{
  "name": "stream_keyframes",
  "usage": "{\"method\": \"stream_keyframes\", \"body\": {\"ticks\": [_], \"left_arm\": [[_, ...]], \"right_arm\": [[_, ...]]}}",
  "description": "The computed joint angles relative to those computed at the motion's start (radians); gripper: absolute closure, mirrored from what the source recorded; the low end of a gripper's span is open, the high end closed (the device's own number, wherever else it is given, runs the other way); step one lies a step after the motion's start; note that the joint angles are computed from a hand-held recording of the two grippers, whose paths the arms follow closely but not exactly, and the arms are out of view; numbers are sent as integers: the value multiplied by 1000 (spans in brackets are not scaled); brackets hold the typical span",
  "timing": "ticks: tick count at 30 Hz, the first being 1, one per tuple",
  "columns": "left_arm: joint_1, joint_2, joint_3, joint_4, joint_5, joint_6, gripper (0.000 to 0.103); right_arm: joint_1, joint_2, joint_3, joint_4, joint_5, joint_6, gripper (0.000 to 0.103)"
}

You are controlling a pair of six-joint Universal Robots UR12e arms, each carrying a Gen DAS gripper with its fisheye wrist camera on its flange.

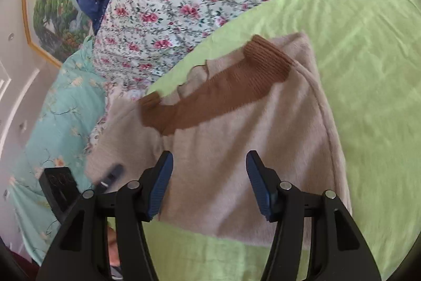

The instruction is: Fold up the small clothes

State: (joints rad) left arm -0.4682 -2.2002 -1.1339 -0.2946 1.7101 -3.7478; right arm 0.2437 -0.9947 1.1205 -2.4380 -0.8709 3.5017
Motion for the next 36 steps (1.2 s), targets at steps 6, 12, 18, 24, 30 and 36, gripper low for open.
{"method": "stream_keyframes", "body": {"ticks": [6,12,18,24,30,36], "left_arm": [[-18,-105,159,-181,-73,69,96],[-28,-109,158,-187,-65,100,96],[-26,-102,149,-191,-76,106,96],[-33,-90,142,-150,-79,100,96],[-55,-172,297,-178,-179,146,96],[-68,-317,528,-385,-264,130,96]], "right_arm": [[9,103,-163,170,124,-64,31],[38,253,-397,380,255,-107,29],[78,396,-666,585,283,-192,80],[60,300,-531,352,237,-167,84],[14,165,-351,256,25,-275,84],[-13,146,-276,301,-73,-291,84]]}}
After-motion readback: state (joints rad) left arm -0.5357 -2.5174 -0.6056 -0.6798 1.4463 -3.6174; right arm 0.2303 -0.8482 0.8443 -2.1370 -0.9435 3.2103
